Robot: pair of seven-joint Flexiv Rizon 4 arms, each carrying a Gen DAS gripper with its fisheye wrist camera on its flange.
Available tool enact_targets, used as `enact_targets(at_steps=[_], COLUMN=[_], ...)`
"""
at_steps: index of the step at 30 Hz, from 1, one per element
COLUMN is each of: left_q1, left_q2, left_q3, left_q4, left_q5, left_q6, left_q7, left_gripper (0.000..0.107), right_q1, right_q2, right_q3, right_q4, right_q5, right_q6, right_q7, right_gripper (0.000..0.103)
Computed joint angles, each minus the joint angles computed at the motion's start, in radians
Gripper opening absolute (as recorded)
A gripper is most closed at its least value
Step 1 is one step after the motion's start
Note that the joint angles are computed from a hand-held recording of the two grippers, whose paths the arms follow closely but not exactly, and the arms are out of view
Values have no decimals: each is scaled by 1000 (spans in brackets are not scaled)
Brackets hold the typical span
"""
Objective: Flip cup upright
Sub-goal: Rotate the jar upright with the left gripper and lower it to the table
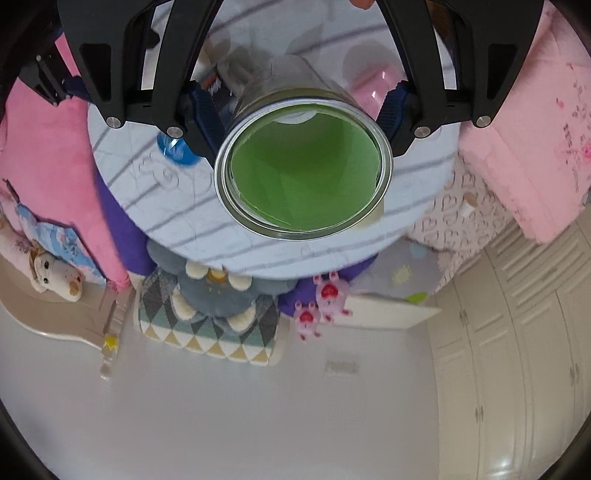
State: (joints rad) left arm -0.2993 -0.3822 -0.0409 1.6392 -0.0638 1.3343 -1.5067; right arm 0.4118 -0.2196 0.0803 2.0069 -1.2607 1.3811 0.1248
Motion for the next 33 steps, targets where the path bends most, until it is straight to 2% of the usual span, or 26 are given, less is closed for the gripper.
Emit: enact_targets(at_steps=[7,11,15,19,33], left_q1=[-54,-91,-102,-98,-110], left_q2=[-162,-258,-322,-347,-345], left_q3=[29,62,75,73,97], left_q4=[-236,-367,-438,-450,-425], left_q5=[56,80,80,76,104], left_q6=[-14,-56,-77,-84,-62], left_q7=[-4,-19,-39,-53,-82], left_gripper=[72,72,72,72,72], right_q1=[-6,-11,-6,6,2], right_q2=[0,-8,-23,-43,-95], right_q3=[-5,-10,-14,-26,-60], right_q4=[-21,-29,-45,-70,-117], right_q5=[27,44,78,84,96], right_q6=[-30,-37,-82,-161,-125], right_q7=[-36,-40,-57,-41,-49], right_gripper=[82,82,82,82,82])
